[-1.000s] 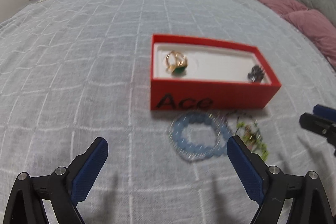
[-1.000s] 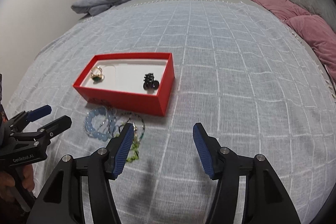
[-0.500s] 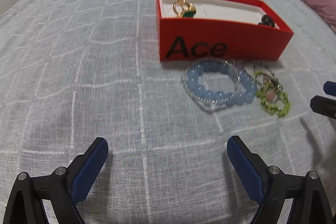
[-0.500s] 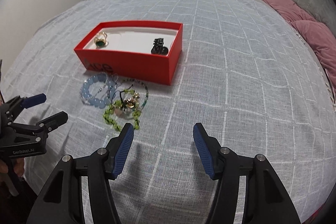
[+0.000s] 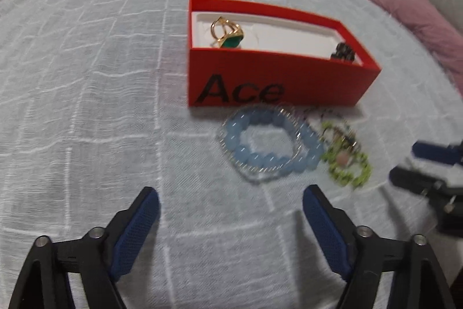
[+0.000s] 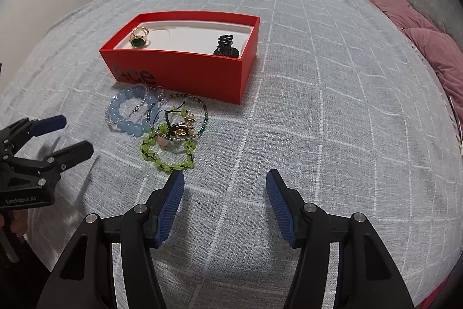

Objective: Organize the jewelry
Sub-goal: 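Open both tools and withdraw them from the red box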

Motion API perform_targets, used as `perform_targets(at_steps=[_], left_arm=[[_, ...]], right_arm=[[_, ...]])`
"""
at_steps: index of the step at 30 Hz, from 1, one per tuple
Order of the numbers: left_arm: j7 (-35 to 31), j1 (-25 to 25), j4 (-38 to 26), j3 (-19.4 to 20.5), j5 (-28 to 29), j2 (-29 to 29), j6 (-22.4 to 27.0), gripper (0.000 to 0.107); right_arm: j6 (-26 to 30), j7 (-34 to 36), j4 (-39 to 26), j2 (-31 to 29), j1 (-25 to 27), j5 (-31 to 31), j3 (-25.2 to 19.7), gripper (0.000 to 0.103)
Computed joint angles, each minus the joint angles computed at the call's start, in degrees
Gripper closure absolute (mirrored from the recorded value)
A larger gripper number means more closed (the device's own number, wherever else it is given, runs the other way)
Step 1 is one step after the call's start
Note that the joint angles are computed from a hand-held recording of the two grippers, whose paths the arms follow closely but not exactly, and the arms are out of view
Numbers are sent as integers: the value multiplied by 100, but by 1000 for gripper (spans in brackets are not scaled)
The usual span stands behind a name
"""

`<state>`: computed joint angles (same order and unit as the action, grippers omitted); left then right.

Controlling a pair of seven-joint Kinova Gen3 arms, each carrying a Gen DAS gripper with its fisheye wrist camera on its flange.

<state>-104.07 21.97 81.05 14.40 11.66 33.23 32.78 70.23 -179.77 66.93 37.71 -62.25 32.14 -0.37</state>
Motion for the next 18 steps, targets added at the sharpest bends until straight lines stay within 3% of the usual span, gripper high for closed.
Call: perform_targets(at_steps=[9,11,18], left_arm=[[221,124,-396,-40,81,270,61,50],[340,204,-500,-121,6,329,135,62],[743,477,-642,-385,-401,420,233,83]], right_arm=[[16,-45,51,-38,14,-3,2,41],[18,-50,65,-43,25,-8,-7,41],[139,-10,-17,7,-4,21,-2,41]])
